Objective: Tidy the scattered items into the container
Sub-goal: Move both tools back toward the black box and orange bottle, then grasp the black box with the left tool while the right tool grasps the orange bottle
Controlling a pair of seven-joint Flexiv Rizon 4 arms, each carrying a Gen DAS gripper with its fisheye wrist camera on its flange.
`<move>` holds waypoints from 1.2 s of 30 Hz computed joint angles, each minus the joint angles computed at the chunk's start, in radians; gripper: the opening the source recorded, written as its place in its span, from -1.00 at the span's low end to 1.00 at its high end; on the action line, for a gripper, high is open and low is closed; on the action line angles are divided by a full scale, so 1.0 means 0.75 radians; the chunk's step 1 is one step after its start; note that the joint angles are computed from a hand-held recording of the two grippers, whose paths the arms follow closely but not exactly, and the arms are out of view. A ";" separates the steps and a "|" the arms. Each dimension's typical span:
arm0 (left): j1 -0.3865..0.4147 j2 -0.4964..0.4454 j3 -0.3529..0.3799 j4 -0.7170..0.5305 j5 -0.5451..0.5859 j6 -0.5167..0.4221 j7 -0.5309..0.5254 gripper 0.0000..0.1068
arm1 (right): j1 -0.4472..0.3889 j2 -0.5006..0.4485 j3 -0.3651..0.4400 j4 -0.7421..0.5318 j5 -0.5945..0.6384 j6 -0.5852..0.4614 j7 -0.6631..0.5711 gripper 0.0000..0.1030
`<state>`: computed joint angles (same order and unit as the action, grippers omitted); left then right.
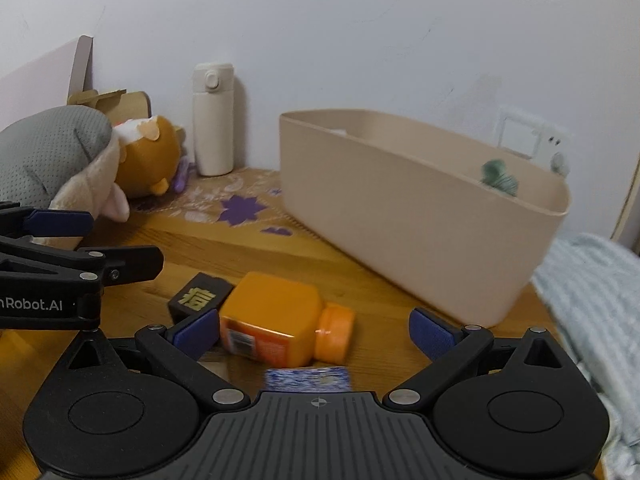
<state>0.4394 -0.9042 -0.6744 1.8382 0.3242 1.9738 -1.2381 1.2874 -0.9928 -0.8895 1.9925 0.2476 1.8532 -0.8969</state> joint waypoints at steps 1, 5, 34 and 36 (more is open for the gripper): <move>0.010 -0.008 -0.012 -0.002 0.005 -0.008 0.001 0.61 | -0.009 -0.001 0.008 -0.012 -0.004 -0.006 0.002 0.99; 0.010 -0.027 -0.016 -0.012 0.008 -0.015 0.020 0.61 | -0.043 0.002 0.041 -0.053 -0.038 -0.038 0.011 0.99; -0.346 -0.016 0.276 -0.129 -0.293 -0.038 0.086 0.61 | -0.243 0.008 0.135 -0.027 -0.172 0.072 -0.106 0.99; -0.412 0.004 0.368 -0.136 -0.340 -0.023 0.048 0.61 | -0.265 0.007 0.163 -0.047 -0.160 0.088 -0.155 0.99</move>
